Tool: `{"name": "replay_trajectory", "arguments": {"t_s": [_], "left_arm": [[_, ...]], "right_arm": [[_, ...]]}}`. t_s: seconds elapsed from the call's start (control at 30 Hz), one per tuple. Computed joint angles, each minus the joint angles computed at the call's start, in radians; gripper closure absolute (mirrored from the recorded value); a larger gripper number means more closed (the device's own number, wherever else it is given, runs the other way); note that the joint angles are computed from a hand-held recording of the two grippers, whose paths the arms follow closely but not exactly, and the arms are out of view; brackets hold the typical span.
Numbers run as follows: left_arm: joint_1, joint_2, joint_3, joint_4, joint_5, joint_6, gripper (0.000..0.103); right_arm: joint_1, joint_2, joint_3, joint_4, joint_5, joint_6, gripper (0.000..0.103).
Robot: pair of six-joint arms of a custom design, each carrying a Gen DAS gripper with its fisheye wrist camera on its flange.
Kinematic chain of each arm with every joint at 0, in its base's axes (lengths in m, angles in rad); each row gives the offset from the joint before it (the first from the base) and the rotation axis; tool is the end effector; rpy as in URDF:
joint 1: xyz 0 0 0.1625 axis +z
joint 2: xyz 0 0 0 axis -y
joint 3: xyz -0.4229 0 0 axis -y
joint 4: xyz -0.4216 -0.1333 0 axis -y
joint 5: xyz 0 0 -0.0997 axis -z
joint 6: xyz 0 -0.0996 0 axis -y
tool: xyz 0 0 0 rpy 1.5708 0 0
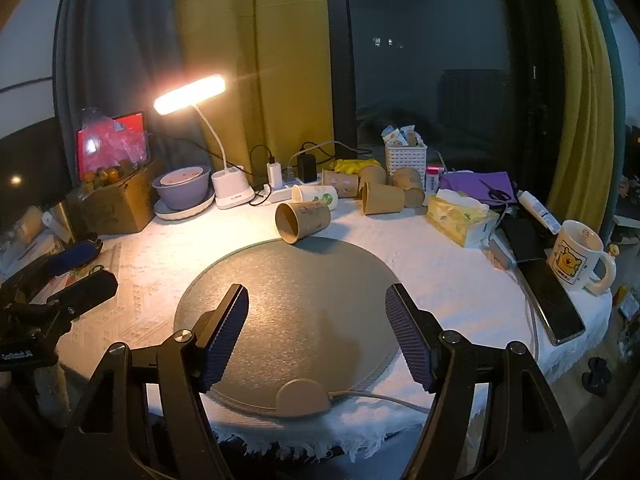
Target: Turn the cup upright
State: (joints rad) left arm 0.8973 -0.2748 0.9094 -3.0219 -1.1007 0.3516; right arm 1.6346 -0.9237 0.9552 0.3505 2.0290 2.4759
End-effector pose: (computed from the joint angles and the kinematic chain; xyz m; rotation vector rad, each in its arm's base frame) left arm -0.4091 -0.7988 0.0392 1.0266 2.3663 -1.1939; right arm 0.1351 -0.7149 0.3608 0.4396 -2.0786 1.2098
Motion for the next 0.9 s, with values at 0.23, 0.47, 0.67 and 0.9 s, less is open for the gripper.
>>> {"name": "replay_trajectory", "arguments": {"t_s": [0.23, 0.47, 0.67, 0.9], "left_arm": [[0.0, -0.002, 0.0, 0.003, 0.0, -0.002, 0.01], [-0.002, -0.004, 0.007, -0.001, 0.002, -0.003, 0.01], [-0.001, -0.002, 0.003, 0.0, 0.0, -0.001, 0.01], [0.0, -0.005, 0.007, -0.002, 0.0, -0.001, 0.01]], "right_arm": [[0.004, 0.002, -0.003, 0.006, -0.004, -0.007, 0.029], [0.002, 0.006, -0.012, 0.019, -0.01, -0.009, 0.029], [0.004, 0.004, -0.005, 0.01, -0.007, -0.008, 0.029], [0.004, 0.004, -0.004, 0.008, -0.007, -0.007, 0.029]]}}
